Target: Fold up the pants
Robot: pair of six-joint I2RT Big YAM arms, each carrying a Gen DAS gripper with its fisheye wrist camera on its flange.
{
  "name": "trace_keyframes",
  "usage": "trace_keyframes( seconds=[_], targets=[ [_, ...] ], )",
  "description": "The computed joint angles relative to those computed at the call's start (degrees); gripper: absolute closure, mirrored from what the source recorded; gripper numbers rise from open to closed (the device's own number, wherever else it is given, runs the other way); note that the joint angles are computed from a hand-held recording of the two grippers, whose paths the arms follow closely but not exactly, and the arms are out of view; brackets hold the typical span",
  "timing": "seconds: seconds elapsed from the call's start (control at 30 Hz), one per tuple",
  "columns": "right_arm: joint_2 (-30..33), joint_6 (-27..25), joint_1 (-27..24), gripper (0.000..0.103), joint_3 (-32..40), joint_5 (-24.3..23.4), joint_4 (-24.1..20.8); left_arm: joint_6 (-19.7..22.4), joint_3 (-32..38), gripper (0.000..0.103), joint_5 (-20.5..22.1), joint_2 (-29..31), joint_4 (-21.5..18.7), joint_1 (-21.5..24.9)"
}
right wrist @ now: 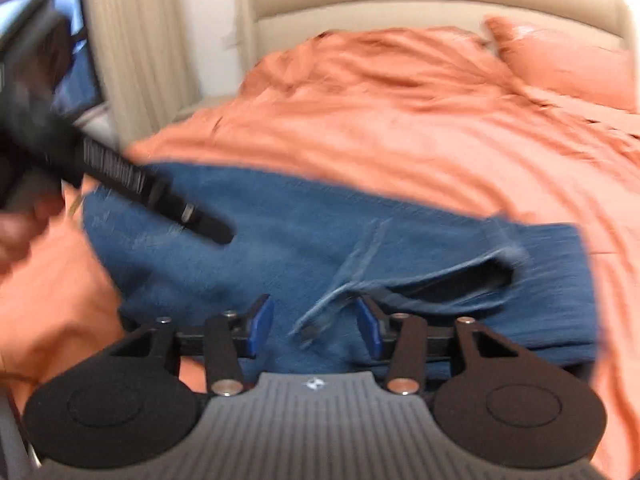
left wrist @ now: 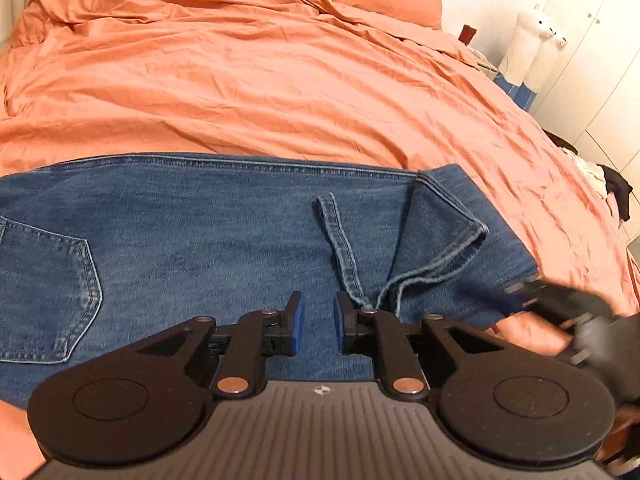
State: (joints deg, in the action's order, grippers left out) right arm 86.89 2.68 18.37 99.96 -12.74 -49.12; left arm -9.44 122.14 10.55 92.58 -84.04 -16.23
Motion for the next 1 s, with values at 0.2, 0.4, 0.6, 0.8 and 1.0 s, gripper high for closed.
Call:
trace_keyframes(
  seconds=[0.2, 0.4, 0.6, 0.8, 1.0],
  targets=[
    [1.50, 7.20, -3.22, 0.086, 3.81, 17.68, 0.10, -3.65, -0.30, 0.085, 1.79, 1.00, 3.07, 0.57],
    [7.65, 1.67, -2.06, 0.095, 6.42, 23.17, -6.20, -4.82, 0.03, 0.085, 3.07, 1.52, 4.76, 0.46],
    [4.75, 6.51, -3.46, 0.094, 1.19, 8.22, 4.29, -5.85, -0.83, 0.082, 4.20, 1.64, 6.87, 1.02],
    [4.75, 4.20, -1.22, 0.094, 0.76, 8.97, 7.07, -9.48, -0.72, 0.073, 7.63, 2.98, 8.35, 1.44],
    [2.88, 8.03, -3.47, 0.092, 0.01, 14.14, 5.40, -13.91, -1.67, 0.049, 9.67, 5.35, 12.84, 0.68]
  ],
)
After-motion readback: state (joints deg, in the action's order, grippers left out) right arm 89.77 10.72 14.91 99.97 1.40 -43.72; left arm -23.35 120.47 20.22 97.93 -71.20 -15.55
